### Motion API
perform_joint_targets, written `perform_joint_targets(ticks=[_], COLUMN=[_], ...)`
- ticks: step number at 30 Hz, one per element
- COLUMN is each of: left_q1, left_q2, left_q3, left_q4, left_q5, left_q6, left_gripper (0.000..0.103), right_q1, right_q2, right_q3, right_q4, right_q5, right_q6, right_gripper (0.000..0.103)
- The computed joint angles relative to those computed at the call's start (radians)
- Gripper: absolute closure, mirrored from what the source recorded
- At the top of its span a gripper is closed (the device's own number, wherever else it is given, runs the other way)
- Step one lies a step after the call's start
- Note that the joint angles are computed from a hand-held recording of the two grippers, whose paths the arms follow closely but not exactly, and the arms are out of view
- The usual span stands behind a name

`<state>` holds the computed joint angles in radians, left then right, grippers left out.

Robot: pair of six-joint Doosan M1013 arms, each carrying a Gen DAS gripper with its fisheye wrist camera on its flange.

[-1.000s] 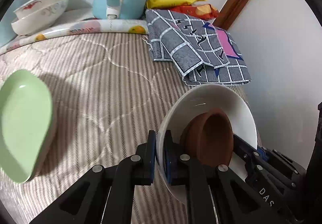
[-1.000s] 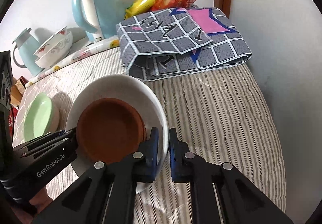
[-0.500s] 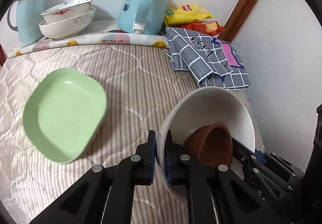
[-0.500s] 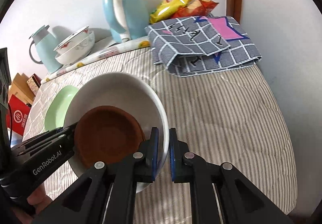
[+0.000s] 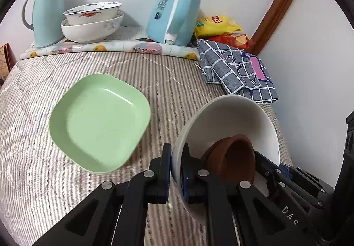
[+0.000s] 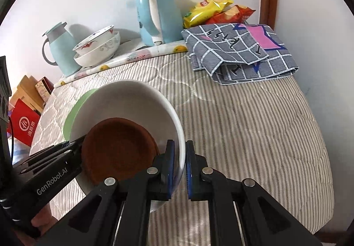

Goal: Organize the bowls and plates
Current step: 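Carry the white bowl with both grippers onto the green plate stack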

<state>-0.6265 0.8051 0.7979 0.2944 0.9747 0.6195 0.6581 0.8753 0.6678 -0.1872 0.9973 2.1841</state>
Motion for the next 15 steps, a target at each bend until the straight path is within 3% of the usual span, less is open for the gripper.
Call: perform_joint_targets(ticks=[15], left_q1=[0.022], left_q2=[-0.055], left_q3=[0.082], left_q4=[0.038], left_q5=[-0.046], left_q6=[-0.027], left_gripper=[0.095], right_q1=[0.021], right_q2=[0.06], right_q3=[-0.13], right_q4=[0.017], right_q5=[0.044], right_q6=[-0.023], right_gripper=[0.094])
